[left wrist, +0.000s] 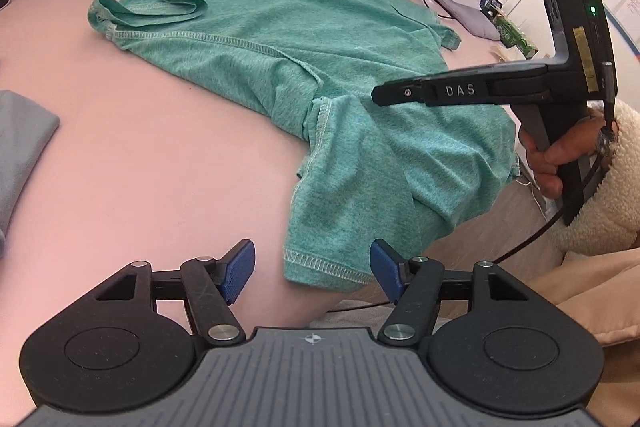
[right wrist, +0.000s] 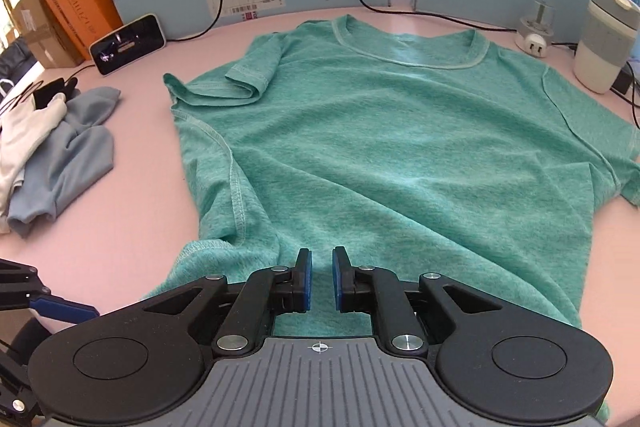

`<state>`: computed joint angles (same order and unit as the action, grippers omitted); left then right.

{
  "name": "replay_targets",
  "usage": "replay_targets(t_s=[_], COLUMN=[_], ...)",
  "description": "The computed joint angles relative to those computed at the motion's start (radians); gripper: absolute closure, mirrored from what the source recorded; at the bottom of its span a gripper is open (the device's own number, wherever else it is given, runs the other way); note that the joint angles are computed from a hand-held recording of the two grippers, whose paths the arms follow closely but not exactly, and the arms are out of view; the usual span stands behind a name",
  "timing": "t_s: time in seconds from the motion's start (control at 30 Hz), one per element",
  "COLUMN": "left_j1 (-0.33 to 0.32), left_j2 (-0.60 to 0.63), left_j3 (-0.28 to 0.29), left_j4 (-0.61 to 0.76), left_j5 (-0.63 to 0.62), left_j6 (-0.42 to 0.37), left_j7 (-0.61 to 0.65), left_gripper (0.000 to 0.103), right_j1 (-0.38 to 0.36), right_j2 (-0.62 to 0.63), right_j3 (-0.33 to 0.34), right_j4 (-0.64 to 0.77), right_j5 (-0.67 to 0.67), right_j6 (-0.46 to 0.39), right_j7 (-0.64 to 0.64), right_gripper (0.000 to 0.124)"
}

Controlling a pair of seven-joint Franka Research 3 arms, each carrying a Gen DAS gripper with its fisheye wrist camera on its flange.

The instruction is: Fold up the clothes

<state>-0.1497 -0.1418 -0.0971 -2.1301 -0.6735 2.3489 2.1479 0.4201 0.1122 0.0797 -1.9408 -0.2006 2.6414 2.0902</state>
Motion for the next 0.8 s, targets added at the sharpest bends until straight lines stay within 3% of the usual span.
replay_targets(t_s=[0.27,0.33,0.4,0.43,0.47,0.57,0.8], left_j1=[0.002,0.011,0.02,0.025,0.03,0.056,0.098], left_j2=[0.094,0.133,0.155,0.164,0.172,0.171,0.096], left_j3=[-0.016,-0.031,-0.046,-0.052,-0.057,-0.056,-0.023], left_j4=[0.086,0.125,0.147,0.157,0.167,0.187,0.173], left_j5=[-0.168,-0.152,-0.113,-0.096,-0.08,-0.062,0.083], left_j6=[0.056,0.03,0.01,-0.005,-0.021,-0.116,-0.35], left_j7=[0.086,0.077,0.049,0.036,0.026,0.007,-0.035], left_gripper=[0.045,0.056,0.078,0.083,0.092,0.097,0.101], right_j1=[-0.003,-0.007,-0.012,-0.016,-0.021,-0.036,-0.073], right_j2=[-0.043,-0.056,-0.071,-0.078,-0.085,-0.107,-0.132], right_j3=[0.005,0.006,0.005,0.006,0.006,0.011,0.026], right_j4=[-0.058,-0.07,-0.085,-0.092,-0.099,-0.12,-0.153], right_j5=[-0.017,-0.031,-0.062,-0.075,-0.096,-0.151,-0.159], right_j6=[0.026,0.033,0.036,0.039,0.04,0.036,0.048], right_j7=[0.097,0.125,0.175,0.197,0.224,0.295,0.325], right_gripper=[0.11,0.11,0.11,0.109,0.109,0.109,0.109])
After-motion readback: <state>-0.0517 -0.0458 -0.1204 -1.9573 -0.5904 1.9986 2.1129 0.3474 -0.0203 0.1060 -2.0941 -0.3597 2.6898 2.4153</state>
